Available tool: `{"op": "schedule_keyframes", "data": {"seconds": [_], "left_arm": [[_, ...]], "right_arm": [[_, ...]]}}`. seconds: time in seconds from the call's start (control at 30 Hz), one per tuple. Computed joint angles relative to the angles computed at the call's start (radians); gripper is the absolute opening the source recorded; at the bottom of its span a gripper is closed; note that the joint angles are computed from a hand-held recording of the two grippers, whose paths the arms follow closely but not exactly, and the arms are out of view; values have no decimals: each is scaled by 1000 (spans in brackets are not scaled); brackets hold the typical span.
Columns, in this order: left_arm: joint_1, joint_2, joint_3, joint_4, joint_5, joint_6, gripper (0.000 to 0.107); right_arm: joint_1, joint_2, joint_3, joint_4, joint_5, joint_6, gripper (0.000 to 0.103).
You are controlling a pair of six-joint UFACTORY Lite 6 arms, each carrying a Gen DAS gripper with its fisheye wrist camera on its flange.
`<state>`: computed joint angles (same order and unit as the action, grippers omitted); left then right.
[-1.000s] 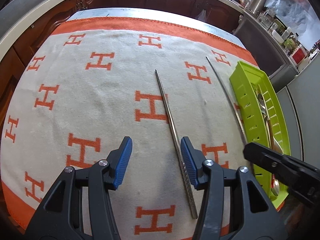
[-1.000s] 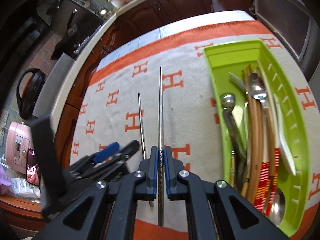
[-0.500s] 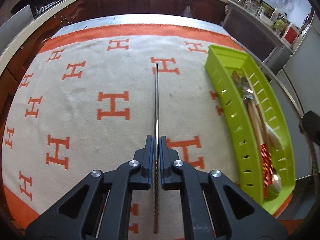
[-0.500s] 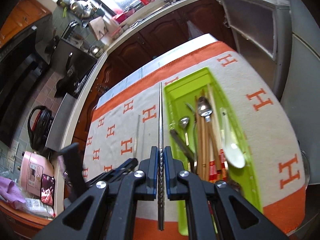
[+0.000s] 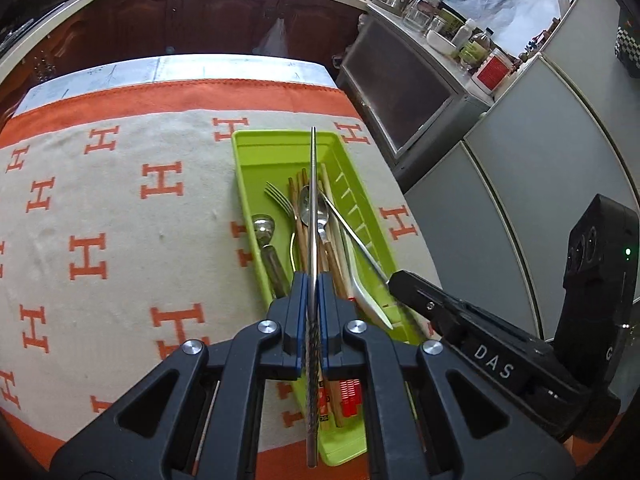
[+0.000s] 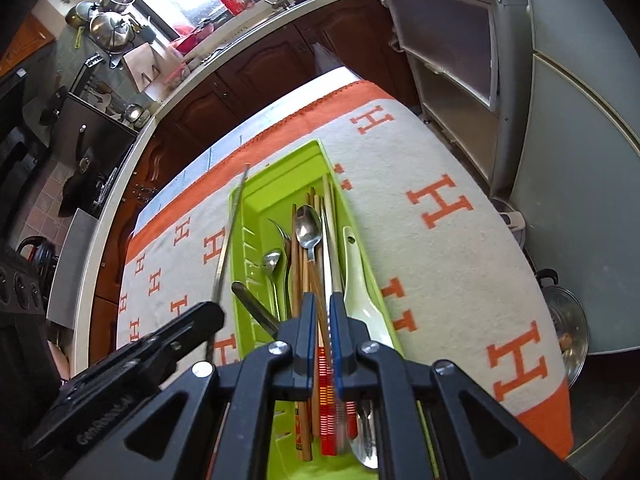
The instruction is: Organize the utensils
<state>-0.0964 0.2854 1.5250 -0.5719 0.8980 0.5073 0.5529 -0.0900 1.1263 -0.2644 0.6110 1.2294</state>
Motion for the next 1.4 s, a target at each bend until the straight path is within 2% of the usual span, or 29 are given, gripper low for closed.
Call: {"op": "schedule_keyframes", "data": {"seconds": [0.17, 0.3, 0.4, 0.47, 0.57, 0.7, 0.77, 0.97, 1.1, 1.27, 1.4], "left_arm": [[-63, 57, 37, 69, -5, -90, 3], [-35, 73, 55, 74, 27, -66, 7], [4, 38, 31, 74, 33, -40, 19], [33, 5, 11, 75, 33, -26, 32], [72, -50, -21, 82, 35, -1, 40], [120, -137, -80, 110, 32, 49, 45], [142, -183, -118, 122, 21, 72, 52], [221, -295, -211, 152, 16, 130, 59], [272, -360, -278, 168, 7, 162, 70], [369, -425, -343, 161, -5, 211, 81], [441, -471, -385, 158, -27, 246, 82]], "right_arm": [[5, -39, -25, -4, 0, 16, 7], [26, -46, -17, -26, 24, 29, 7], [47, -40, -2, -39, 38, 37, 7], [58, -30, 15, -41, 49, 34, 7], [88, -16, 40, -59, 77, 45, 7], [131, 0, 68, -79, 106, 64, 7], [153, 12, 82, -96, 125, 76, 7], [222, 45, 117, -117, 165, 97, 7], [279, 70, 140, -147, 199, 136, 20], [339, 112, 186, -168, 237, 166, 21], [392, 149, 234, -201, 288, 212, 28]]}}
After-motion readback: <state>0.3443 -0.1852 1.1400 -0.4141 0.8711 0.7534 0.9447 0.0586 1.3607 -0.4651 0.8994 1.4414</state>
